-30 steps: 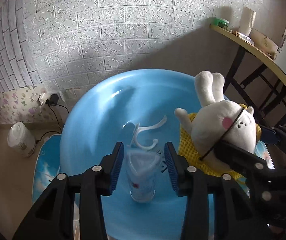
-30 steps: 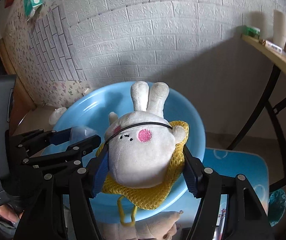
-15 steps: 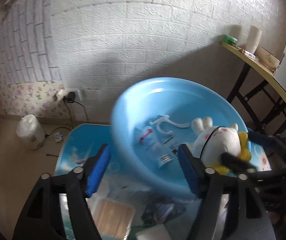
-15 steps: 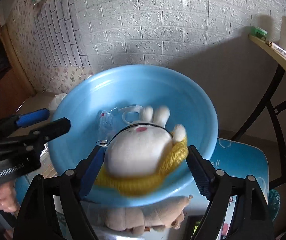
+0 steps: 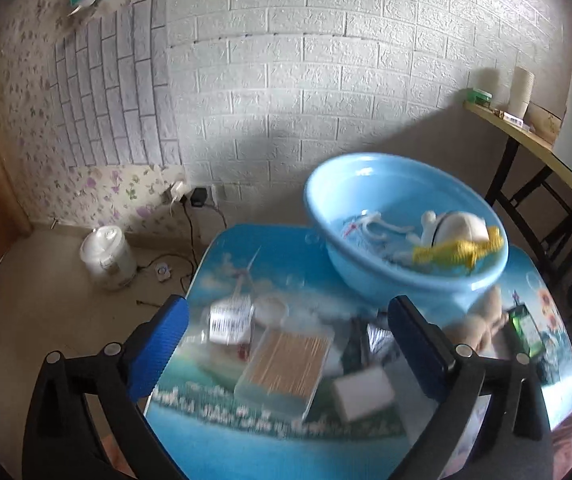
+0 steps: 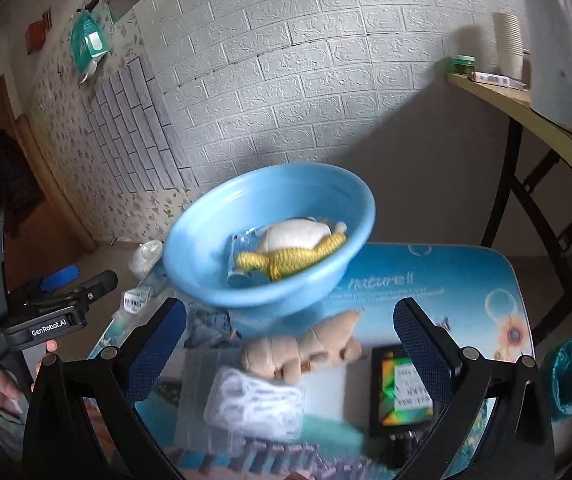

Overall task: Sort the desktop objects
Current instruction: 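Withdraw both tools and move toward the barcode bag and black box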

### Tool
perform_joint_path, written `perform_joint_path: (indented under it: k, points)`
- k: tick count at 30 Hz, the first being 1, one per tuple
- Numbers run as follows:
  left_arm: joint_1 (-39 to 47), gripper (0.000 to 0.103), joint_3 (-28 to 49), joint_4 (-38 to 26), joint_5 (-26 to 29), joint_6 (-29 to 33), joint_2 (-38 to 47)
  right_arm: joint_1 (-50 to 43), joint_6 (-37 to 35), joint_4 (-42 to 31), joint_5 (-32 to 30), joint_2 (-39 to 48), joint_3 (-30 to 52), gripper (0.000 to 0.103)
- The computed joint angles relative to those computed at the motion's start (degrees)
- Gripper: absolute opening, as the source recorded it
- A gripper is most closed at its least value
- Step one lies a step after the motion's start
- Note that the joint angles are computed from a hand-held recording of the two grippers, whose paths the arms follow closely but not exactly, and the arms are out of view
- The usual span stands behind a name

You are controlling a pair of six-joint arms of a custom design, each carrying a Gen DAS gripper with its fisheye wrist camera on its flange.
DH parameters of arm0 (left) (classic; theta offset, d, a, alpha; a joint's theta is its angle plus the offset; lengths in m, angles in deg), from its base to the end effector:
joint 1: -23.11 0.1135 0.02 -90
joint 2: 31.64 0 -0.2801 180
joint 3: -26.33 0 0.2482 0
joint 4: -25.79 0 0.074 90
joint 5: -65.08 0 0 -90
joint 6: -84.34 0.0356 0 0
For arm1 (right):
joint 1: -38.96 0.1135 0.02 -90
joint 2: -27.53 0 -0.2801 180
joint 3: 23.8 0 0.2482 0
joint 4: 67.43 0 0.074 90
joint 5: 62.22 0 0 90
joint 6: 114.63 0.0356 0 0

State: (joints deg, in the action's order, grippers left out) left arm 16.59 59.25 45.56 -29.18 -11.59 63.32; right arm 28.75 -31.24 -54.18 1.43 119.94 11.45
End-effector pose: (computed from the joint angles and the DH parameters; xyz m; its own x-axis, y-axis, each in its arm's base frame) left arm 0.2404 -0.0248 0.0997 -0.6708 -0.0270 -0.7412 -0.0107 0.9996 -0.0268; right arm 0.2416 -0.0275 0.1114 -0.6601 0.0141 -0.7511 -0.2334 0.9465 0.2228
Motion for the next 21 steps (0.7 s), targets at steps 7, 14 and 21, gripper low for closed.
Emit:
perform_joint_path:
  k: [7, 14, 21]
  points:
    - [4.7, 0.100, -10.8, 18.9, 4.5, 0.6, 9.5, -8.4, -6.3, 5.4, 2.7, -2.2, -9.4, 0.102]
    - [4.6, 0.100, -10.3, 26.1, 5.2, -1.3, 24.9, -16.8, -12.3, 16.9, 2.6, 13.1, -13.3, 0.102]
    - [4.2, 0.100, -10.3, 24.5, 2.9, -0.3, 21.1, -18.1, -12.5, 17.0, 0.3, 15.5, -13.2, 0.102]
